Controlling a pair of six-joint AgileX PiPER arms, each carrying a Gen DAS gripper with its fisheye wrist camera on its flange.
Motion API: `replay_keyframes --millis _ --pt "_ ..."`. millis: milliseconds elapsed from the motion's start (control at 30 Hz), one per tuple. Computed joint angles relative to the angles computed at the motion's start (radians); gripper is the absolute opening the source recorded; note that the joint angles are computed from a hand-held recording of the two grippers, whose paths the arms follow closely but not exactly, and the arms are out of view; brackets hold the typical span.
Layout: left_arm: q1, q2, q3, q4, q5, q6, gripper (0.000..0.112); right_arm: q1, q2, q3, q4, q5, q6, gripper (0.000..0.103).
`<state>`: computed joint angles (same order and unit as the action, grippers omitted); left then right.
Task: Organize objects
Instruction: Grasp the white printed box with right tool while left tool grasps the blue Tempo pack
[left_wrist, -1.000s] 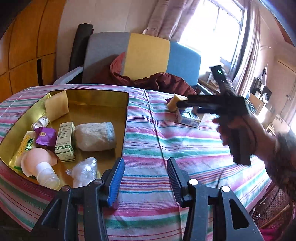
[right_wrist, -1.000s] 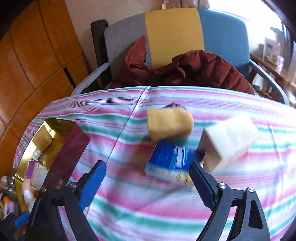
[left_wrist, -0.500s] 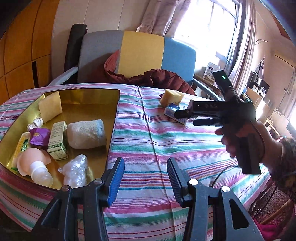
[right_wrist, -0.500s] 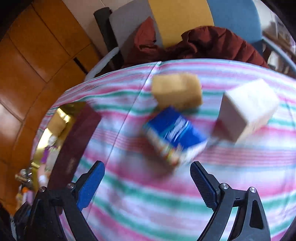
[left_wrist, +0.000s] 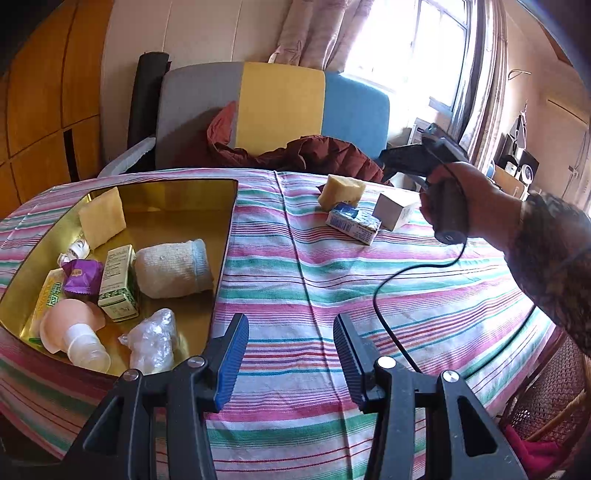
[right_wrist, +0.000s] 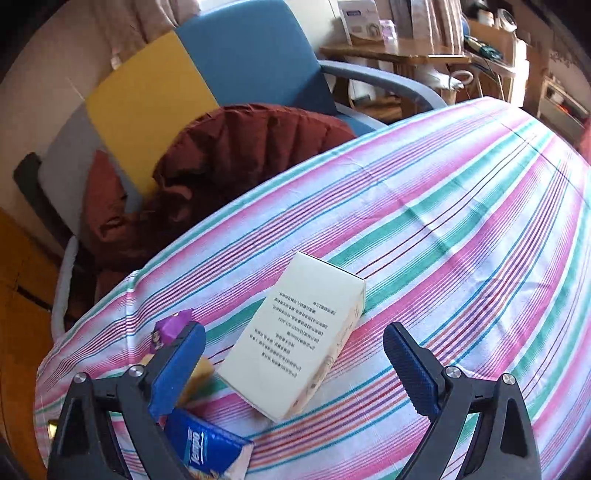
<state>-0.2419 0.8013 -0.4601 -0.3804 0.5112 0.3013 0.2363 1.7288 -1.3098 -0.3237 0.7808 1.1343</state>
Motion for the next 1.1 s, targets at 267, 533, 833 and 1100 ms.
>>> replay_keyframes --millis 267,533,833,1100 --pt "0.08 0.029 -0.003 -0.12 0.018 0.133 0.048 0.002 0.038 0.014 0.168 -0.014 -0.304 0.06" --pt "-0.015 0.053 -0.011 -0.019 -0.02 -0.004 0.048 0.126 -0.113 0.233 0.29 -0.117 -0.622 0.051" --pt "-0.128 0.145 -0.083 0.108 -0.053 -0.176 0.048 0.152 -0.28 0.441 0.306 -0.186 -0.666 0.05" --pt "-0.237 0.476 -0.298 0.119 -0.088 -0.294 0.062 0.212 -0.341 0.551 0.009 -0.233 -0.449 0.05"
